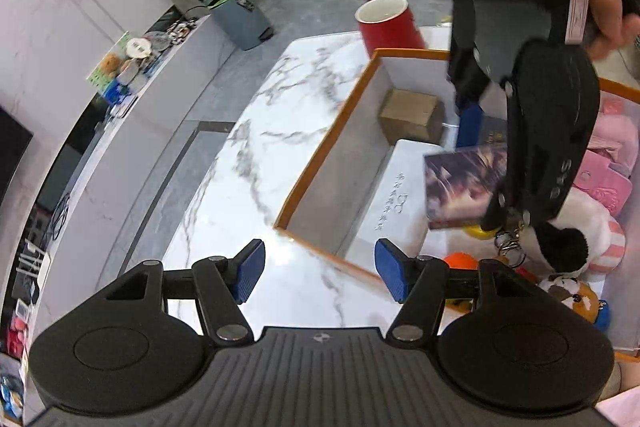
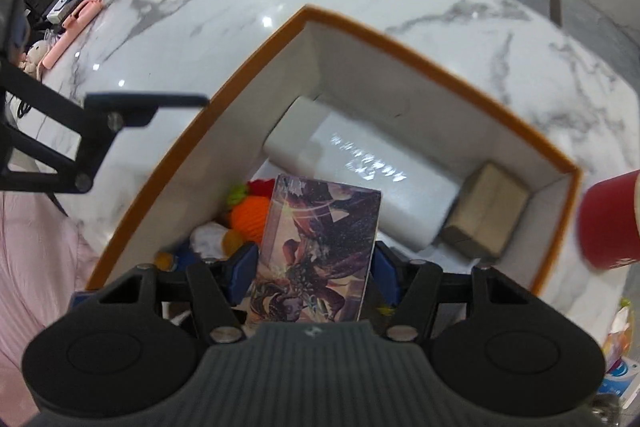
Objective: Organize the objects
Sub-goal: 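Lower the illustrated card box into the box and open the right gripper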
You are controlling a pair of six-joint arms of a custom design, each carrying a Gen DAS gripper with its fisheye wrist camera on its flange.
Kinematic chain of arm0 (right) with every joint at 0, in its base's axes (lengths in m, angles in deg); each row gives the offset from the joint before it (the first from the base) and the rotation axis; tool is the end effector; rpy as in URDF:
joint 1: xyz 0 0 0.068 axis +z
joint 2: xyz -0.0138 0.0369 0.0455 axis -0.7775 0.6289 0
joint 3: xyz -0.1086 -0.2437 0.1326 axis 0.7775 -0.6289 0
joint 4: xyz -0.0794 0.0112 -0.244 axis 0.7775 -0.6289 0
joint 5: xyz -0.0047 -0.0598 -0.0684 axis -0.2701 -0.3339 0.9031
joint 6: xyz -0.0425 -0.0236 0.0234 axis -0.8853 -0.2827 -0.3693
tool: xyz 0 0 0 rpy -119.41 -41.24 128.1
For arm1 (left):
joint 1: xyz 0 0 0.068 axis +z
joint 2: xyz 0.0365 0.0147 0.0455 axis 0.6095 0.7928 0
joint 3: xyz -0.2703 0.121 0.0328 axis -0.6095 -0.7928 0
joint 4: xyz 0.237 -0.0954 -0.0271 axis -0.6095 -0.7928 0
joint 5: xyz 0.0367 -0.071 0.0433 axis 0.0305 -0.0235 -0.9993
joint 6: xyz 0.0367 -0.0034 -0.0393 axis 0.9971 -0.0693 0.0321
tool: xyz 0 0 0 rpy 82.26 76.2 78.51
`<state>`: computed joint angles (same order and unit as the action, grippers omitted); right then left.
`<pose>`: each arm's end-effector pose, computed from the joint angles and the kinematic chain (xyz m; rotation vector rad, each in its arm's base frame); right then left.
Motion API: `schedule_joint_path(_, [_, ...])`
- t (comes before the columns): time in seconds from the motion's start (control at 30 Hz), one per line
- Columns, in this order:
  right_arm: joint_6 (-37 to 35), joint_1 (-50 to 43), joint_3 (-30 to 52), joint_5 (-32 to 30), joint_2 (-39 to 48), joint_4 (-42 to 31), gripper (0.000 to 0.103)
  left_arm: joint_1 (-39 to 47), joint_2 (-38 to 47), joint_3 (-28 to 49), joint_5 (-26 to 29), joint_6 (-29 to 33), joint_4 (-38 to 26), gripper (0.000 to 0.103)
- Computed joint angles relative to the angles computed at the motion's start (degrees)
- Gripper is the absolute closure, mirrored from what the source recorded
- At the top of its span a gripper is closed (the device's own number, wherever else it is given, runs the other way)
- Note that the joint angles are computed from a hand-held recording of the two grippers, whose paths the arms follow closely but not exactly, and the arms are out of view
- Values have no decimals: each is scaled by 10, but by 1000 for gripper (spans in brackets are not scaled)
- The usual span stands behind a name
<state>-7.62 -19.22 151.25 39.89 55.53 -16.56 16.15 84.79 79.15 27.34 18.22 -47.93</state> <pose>0.2222 0.1310 0.2787 0.4991 2.8004 0.0687 0.3151 -0.1194 0.2668 1.0906 2.2195 0.2222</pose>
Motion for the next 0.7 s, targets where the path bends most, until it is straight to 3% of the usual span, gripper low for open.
schedule_joint_path(0.33, [5,-100,9,-126,88,15,40,29,-46,-54,37,-8,27,31])
schedule_joint_path(0.7, [53,-122,-15,-115,100,75,40,41,-49,-69,54,-20,42,32])
